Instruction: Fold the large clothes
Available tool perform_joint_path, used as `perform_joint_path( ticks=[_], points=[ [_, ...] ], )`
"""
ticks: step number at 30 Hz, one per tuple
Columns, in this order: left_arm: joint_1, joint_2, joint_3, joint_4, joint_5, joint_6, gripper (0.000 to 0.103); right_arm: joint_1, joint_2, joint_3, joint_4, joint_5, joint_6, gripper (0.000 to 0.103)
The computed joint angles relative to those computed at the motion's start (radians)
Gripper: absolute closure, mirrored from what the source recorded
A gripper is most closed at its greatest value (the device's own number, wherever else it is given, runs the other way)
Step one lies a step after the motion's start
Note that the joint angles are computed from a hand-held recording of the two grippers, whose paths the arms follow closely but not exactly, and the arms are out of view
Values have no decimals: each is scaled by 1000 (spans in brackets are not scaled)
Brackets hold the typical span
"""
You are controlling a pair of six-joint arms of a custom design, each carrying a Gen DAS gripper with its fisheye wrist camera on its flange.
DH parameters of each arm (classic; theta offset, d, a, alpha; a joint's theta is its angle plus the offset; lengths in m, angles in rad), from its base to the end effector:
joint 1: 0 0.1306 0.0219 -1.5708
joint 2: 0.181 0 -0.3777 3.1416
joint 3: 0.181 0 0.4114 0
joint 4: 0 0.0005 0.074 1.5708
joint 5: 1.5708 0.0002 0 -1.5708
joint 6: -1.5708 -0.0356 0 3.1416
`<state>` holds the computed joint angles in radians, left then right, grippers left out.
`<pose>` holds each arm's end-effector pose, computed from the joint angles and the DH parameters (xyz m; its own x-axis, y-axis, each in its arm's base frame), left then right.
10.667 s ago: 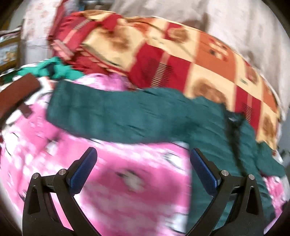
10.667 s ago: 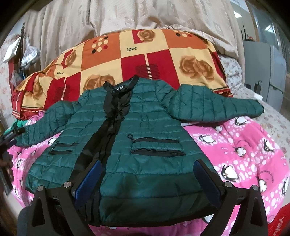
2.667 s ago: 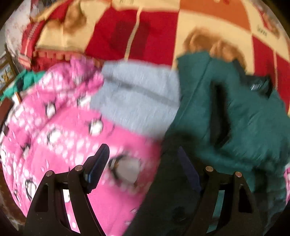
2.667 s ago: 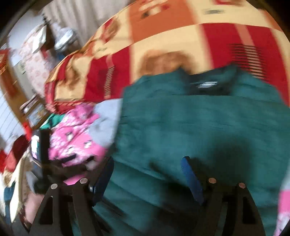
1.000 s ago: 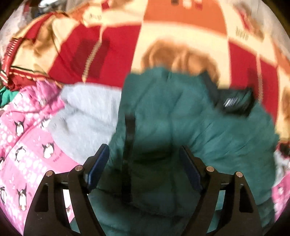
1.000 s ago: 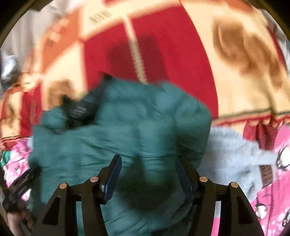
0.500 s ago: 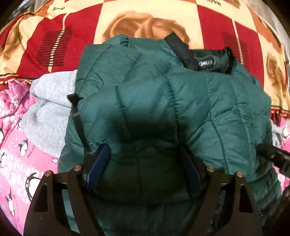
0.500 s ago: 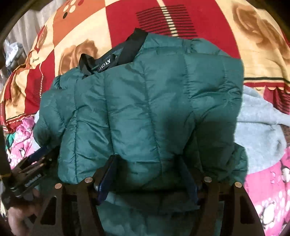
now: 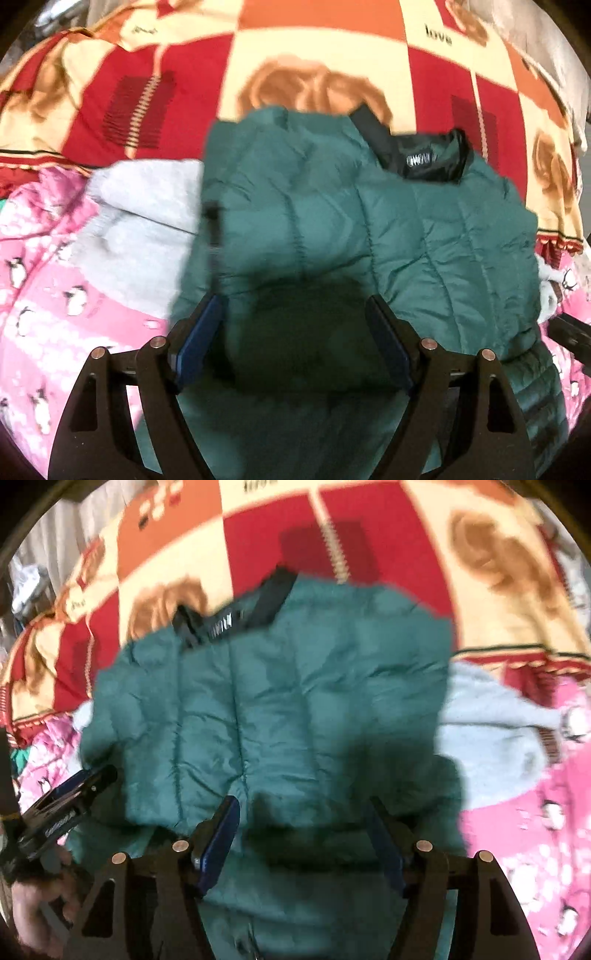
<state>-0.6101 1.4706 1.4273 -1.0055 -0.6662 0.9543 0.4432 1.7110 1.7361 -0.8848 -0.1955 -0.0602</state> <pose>0.4337 -0.2769 0.4008 -0.5722 -0.3826 -0.7254 -0.4652 0.8799 -0.0971 0.5604 0.2731 0.4167 -0.7154 -0.2743 -0.6426 -0.4930 0.8499 0.1862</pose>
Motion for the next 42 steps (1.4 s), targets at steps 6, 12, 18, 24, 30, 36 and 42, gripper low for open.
perform_joint_path(
  ticks=[6, 12, 18, 24, 30, 36, 42],
  points=[
    [-84, -155, -123, -47, -104, 74, 22, -92, -262, -247, 5, -54, 107, 36],
    [-136, -256, -215, -202, -83, 193, 22, -185, -416, -437, -38, -31, 204, 36],
    [-197, -381, -278, -281, -17, 197, 22, -292, -518, -584, -5, -158, 182, 36],
    [-262, -432, -344, -221, 45, 136, 22, -342, -532, -663, 19, -355, 148, 36],
    [-270, -480, -429, -159, 89, 202, 22, -343, -488, -707, 60, -454, 71, 35],
    [-265, -502, -503, -11, 208, 122, 22, -298, -488, -730, 131, -518, 107, 35],
    [-250, -490, -510, 56, 277, 55, 19, -306, -494, -787, 240, -549, 70, 35]
  ],
)
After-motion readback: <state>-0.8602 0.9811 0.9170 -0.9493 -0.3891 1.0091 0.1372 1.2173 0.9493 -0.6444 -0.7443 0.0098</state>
